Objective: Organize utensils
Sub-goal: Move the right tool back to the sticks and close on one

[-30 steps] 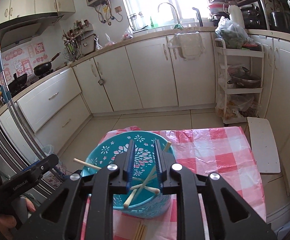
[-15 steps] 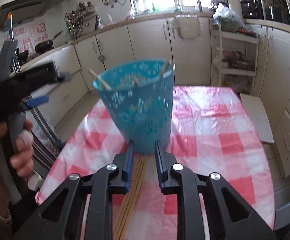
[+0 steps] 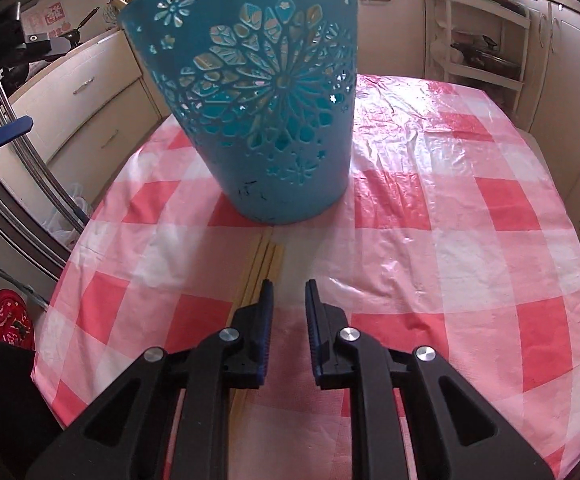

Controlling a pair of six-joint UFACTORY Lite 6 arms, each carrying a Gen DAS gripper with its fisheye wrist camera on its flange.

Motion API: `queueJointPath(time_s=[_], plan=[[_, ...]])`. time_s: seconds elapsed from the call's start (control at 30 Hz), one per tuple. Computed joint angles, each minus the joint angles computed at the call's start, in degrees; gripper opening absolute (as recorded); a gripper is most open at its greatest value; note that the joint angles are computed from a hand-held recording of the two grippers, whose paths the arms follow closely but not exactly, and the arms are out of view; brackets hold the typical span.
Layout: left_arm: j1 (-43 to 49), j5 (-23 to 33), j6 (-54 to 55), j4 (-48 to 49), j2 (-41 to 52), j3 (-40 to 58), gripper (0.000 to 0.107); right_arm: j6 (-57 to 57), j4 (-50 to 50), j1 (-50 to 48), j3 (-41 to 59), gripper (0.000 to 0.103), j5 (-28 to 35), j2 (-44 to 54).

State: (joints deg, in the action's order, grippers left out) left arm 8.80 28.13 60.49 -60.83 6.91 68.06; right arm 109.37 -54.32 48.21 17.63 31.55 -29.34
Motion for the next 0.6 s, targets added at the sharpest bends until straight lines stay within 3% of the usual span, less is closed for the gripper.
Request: queueJointPath(time_s=[0.33,0.47,0.6], plan=[[-1.2,-1.3,-1.0,1.7,0.3,-0.3,0.091,0.4,-1.2,4.1,2.0,0.016,2.9,4.0],[-1.6,-2.3,-1.5,3.3,0.3,-0.4,0.091,-4.3,0.9,4.6,1.6,0.009,4.7,3.1],[-2.8,-4.4,-8.8,14.6,1.5,-0.2,0.091,-13.6,5.6,0.1,-2.2,0.006,6.0,-4.3]])
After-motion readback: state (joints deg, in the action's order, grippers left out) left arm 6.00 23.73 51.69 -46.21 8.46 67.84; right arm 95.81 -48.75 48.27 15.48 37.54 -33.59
